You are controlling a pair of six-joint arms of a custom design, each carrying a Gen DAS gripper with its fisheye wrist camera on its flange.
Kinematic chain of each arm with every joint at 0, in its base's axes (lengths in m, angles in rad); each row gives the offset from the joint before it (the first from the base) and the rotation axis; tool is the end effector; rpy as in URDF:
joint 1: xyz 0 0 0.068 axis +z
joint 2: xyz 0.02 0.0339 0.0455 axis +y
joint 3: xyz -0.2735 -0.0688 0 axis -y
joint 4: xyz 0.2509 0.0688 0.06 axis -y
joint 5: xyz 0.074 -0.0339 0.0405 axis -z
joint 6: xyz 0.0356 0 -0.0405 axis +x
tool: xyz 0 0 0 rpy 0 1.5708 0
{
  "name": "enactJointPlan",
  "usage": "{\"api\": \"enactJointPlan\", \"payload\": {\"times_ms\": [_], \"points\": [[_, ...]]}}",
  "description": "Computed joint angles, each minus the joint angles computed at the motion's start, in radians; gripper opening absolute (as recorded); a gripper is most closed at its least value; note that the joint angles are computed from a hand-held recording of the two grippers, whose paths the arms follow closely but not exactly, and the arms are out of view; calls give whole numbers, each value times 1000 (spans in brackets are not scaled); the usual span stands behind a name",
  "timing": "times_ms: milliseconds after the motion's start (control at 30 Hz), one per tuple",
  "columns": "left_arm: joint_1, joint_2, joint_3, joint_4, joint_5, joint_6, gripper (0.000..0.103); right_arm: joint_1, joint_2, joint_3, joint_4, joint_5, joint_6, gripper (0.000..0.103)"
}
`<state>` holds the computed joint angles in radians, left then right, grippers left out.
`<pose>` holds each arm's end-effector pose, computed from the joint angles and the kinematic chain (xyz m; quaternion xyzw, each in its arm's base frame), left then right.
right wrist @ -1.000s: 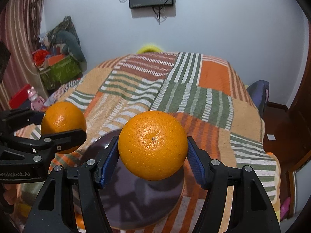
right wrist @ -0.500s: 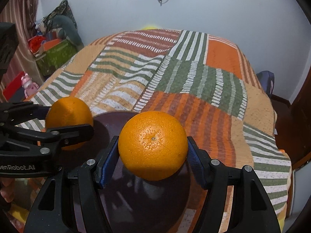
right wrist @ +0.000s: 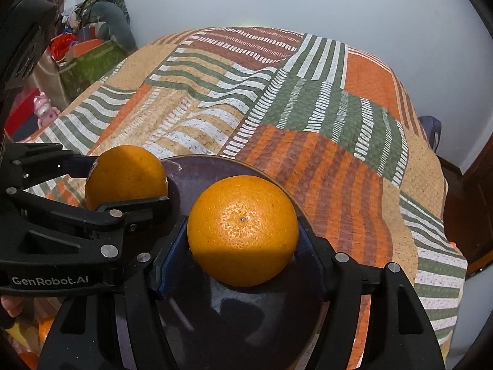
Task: Organize fruits
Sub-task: 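Carry both oranges onto the purple plate and open both grippers, then move both tools toward the yellow cylinders beside the tomatoes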
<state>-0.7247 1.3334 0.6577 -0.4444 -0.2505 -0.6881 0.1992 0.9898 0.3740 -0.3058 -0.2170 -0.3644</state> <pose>0.1827 -0.1500 0.1716 -0.0102 0.9674 -0.0513 0.2477 0.1701 0.0422 0.1595 -0.2952 0.8954 0.0761 0.3244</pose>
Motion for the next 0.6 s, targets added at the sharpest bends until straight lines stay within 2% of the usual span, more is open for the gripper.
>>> {"api": "enactJointPlan", "payload": {"times_ms": [100, 133, 200, 267, 467, 600], "points": [[-2, -15, -1, -10, 17, 0, 70, 7, -21, 3, -20, 11, -6, 68], [-8, -28, -2, -17, 13, -3, 71, 14, -35, 2, -25, 26, -3, 73], [-45, -54, 9, -61, -45, -23, 76, 21, -68, -5, -29, 43, -1, 79], [-83, -83, 23, -114, -98, -44, 77, 7, -112, -3, -62, 30, -10, 81], [-186, -245, 41, -280, -169, -140, 77, -84, -310, 24, -269, -39, -59, 81], [-337, -357, 70, -469, -269, -294, 79, -212, -438, 70, -449, -145, -126, 81]]}}
